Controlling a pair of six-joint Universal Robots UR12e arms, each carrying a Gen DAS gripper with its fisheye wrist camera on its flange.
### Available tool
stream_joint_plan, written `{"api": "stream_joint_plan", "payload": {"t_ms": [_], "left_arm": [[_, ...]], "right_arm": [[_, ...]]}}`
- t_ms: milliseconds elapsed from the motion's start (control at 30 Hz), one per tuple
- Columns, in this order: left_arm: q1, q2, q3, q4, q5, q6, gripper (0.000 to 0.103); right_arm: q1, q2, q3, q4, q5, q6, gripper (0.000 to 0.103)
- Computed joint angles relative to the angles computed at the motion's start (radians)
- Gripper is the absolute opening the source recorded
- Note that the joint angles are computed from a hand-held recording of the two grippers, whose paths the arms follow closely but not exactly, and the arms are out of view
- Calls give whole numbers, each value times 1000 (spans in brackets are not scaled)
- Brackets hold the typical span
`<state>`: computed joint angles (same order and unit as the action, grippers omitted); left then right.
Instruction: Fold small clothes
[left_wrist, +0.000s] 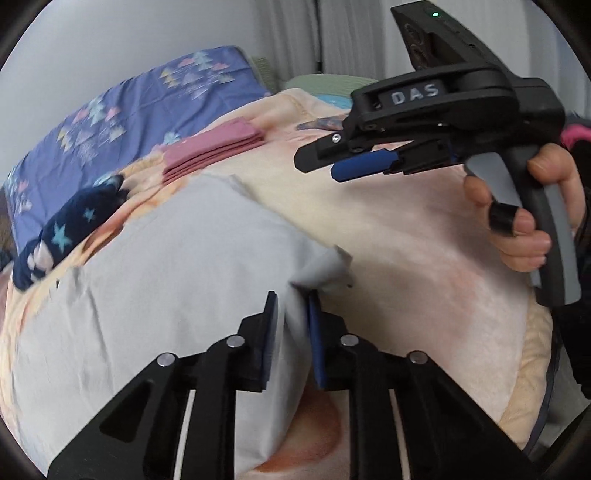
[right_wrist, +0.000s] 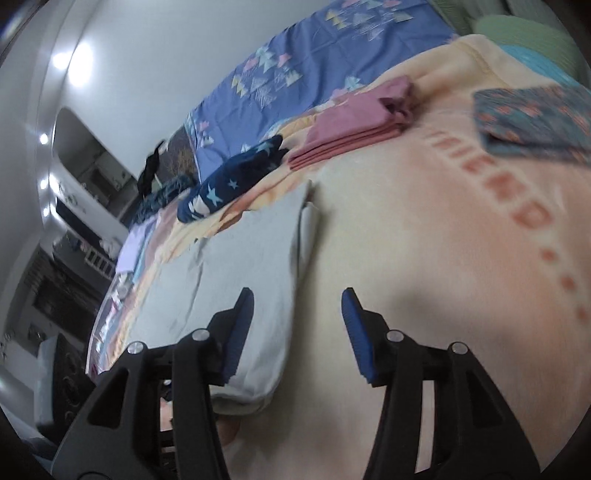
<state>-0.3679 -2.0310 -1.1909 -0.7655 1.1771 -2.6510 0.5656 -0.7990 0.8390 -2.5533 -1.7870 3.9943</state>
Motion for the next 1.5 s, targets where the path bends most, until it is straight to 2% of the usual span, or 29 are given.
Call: {"api": "stream_joint_plan", "payload": {"t_ms": [133, 233, 267, 300, 367, 400, 433, 467, 533, 567, 600, 633, 667, 733, 867, 933, 1000, 1033, 1100, 1167, 1267, 1500], "left_arm": [[13, -15, 33, -77, -37, -55, 18], [10, -20, 38, -90, -42, -40, 18], [9, -22, 41, -101, -48, -32, 22], [8, -23, 44, -114, -58, -21, 36], [6, -19, 34, -106, -85, 1, 53], [7, -17, 33, -119, -121, 35, 55], [7, -19, 36, -137, -148, 63, 55], [5, -19, 35, -141, -156, 83, 55], [-10, -22, 29, -105, -103, 102, 55], [-15, -26, 31, -100, -83, 105, 48], [-17, -31, 36, -94, -68, 93, 29], [-13, -34, 40, -97, -74, 79, 19], [-1, -38, 54, -134, -121, 63, 4], [18, -40, 73, -196, -217, 42, 3], [23, -30, 60, -197, -252, 81, 3], [23, -34, 64, -236, -261, 108, 3], [20, -39, 66, -280, -256, 138, 3], [18, -41, 69, -288, -248, 138, 3], [19, -51, 87, -324, -260, 131, 3], [25, -59, 101, -348, -283, 127, 3], [25, -58, 98, -342, -277, 133, 3], [27, -57, 99, -352, -283, 137, 5]], "right_arm": [[-41, 93, -185, 174, 131, -15, 52], [-55, 139, -264, 253, 151, 23, 55], [-62, 156, -289, 266, 169, 43, 55], [-68, 167, -303, 267, 186, 60, 55], [-77, 180, -312, 242, 207, 83, 55], [-79, 184, -314, 229, 207, 78, 51], [-79, 188, -317, 210, 204, 63, 40], [-79, 194, -318, 176, 197, 25, 34], [-83, 197, -313, 150, 198, 11, 23], [-86, 198, -307, 135, 203, 24, 19], [-91, 194, -289, 101, 215, 39, 11], [-95, 187, -261, 48, 228, 53, 8], [-97, 182, -249, 24, 234, 57, 7], [-90, 189, -269, 7, 209, 31, 7], [-72, 217, -353, 10, 152, -65, 6], [-65, 238, -405, 95, 86, -111, 6], [-62, 258, -437, 185, 37, -117, 7], [-66, 263, -430, 207, 37, -112, 7], [-72, 249, -390, 173, 63, -91, 7], [-68, 240, -378, 145, 45, -114, 9], [-59, 247, -399, 172, 3, -137, 11], [-64, 246, -395, 173, 17, -122, 15]]}}
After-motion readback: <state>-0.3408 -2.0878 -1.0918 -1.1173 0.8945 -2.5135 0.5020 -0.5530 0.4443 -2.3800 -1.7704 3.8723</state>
